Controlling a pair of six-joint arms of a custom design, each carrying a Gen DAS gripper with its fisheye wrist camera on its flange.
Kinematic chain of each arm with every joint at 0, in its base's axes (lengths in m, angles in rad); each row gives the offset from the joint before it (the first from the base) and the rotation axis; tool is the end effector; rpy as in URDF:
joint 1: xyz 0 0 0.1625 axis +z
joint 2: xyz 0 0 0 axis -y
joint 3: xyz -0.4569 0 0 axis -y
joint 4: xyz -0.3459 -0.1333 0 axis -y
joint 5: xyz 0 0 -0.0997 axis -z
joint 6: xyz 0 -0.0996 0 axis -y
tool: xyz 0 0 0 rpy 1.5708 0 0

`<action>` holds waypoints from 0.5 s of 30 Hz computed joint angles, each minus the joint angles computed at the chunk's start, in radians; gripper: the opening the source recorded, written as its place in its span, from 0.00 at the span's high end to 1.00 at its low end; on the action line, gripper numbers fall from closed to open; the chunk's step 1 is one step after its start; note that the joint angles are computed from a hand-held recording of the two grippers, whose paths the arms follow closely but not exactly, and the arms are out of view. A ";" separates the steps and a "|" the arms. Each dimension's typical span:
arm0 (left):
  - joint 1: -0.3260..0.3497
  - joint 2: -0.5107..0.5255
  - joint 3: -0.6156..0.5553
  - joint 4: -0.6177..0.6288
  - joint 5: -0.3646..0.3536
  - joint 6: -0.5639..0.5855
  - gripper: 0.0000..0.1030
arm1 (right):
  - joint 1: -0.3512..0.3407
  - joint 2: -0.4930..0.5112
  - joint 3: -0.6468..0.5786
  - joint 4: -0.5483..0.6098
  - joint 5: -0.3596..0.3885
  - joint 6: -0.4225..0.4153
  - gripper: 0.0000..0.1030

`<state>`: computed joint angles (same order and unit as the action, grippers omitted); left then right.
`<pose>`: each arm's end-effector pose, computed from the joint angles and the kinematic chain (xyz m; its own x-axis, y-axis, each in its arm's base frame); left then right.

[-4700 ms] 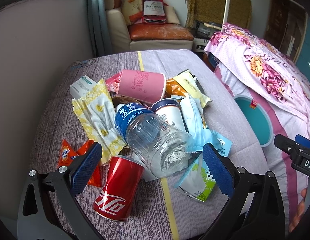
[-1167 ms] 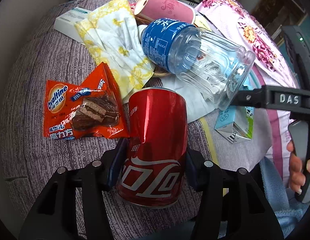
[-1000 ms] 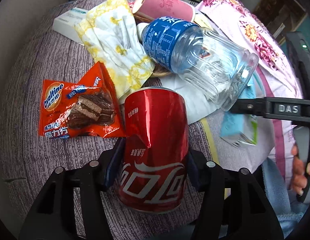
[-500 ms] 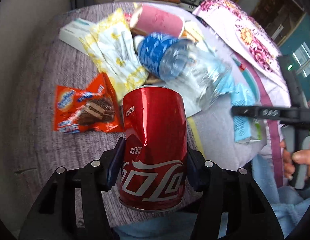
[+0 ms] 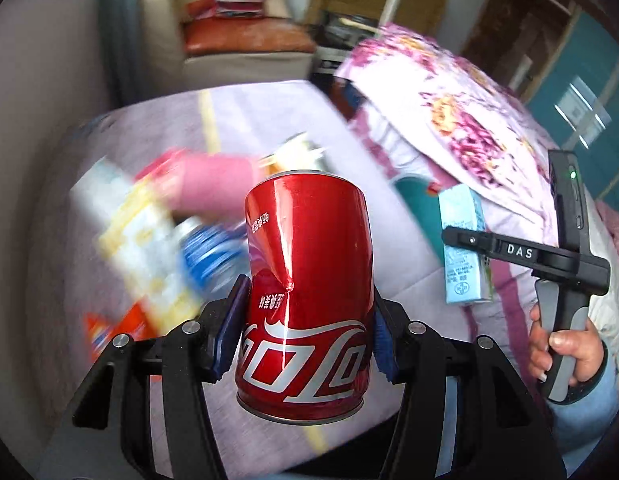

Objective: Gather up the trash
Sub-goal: 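Carry both items over the teal bin while the left gripper releases the can inside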

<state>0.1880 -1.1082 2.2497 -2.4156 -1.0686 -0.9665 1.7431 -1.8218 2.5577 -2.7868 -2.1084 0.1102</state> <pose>-0.3765 -0.2561 0.1442 -0.7876 0.3571 -0.5021 0.5127 0.8318 -0.2127 0.1275 -0.2527 0.3431 -0.8981 0.1813 0.4006 -0.0536 0.8591 -0.5090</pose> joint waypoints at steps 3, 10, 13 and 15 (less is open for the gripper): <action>0.047 0.143 -0.103 -0.073 -0.036 0.111 0.46 | -0.118 -0.081 -0.027 -0.001 0.026 -0.089 0.49; 0.141 0.454 -0.354 -0.124 -0.128 0.278 0.46 | -0.430 -0.201 -0.086 0.008 0.168 -0.270 0.49; 0.159 0.554 -0.444 -0.114 -0.158 0.329 0.46 | -0.530 -0.214 -0.110 0.024 0.224 -0.317 0.49; 0.171 0.611 -0.498 -0.105 -0.176 0.356 0.46 | -0.572 -0.213 -0.113 0.021 0.240 -0.342 0.49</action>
<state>0.3587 -0.4971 1.7516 -2.5208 -1.2443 -0.6102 1.1713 -2.0346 2.4444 -2.7654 -1.8683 -0.2315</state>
